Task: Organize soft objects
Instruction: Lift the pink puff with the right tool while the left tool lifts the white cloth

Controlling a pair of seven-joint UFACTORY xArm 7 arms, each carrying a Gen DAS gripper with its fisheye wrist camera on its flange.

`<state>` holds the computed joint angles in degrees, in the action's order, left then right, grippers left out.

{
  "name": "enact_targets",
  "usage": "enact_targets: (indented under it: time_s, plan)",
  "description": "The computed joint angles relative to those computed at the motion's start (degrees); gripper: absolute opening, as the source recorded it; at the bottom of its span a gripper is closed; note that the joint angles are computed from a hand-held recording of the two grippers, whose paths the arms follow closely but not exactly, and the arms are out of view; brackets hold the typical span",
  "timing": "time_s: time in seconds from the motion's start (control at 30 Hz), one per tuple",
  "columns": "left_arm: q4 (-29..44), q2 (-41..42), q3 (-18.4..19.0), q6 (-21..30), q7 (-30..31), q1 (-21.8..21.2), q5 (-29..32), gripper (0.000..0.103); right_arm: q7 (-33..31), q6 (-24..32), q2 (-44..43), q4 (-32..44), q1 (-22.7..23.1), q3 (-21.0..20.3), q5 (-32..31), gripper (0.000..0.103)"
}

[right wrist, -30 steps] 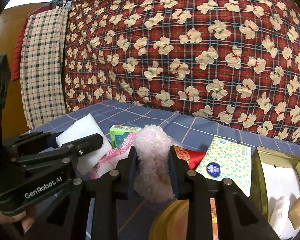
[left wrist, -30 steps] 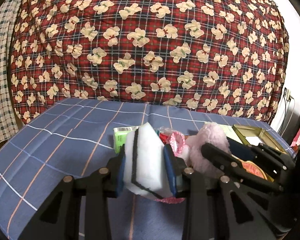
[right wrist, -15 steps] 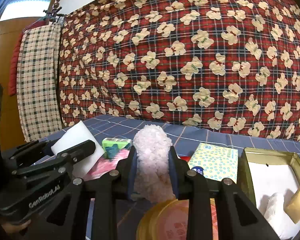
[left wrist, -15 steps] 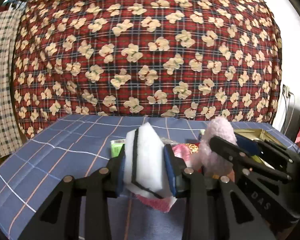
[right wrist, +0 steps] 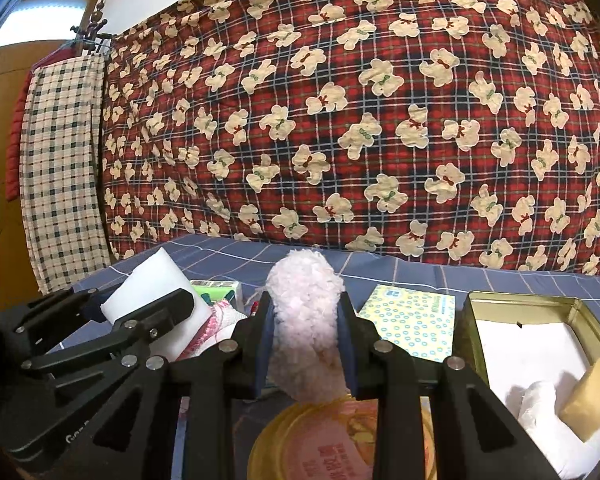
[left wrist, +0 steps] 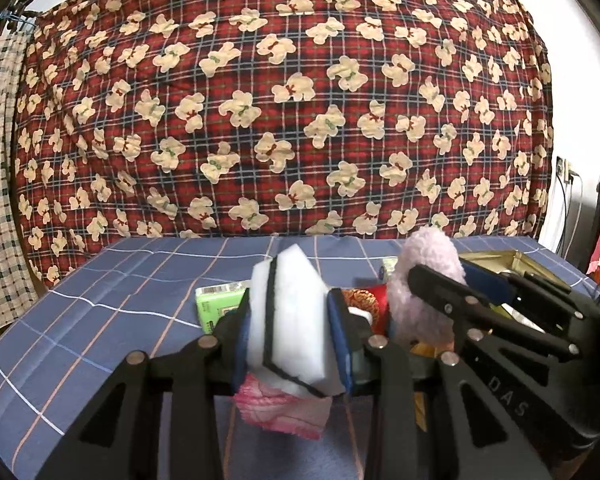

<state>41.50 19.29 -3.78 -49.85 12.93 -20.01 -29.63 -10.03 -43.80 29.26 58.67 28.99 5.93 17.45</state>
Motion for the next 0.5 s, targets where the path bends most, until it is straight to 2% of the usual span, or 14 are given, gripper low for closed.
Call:
enact_targets:
  time_s: [0.13, 0.5]
  plan:
    - [1.08, 0.85, -0.06, -1.13, 1.38, -1.14, -1.87, 0.033, 0.12, -0.38, -0.08, -0.19, -0.07, -0.01, 0.34, 0.032]
    - [3.14, 1.94, -0.18, 0.19, 1.99, -1.81, -2.21, 0.033, 0.95, -0.65, -0.34, -0.59, -0.41, -0.06, 1.56, 0.032]
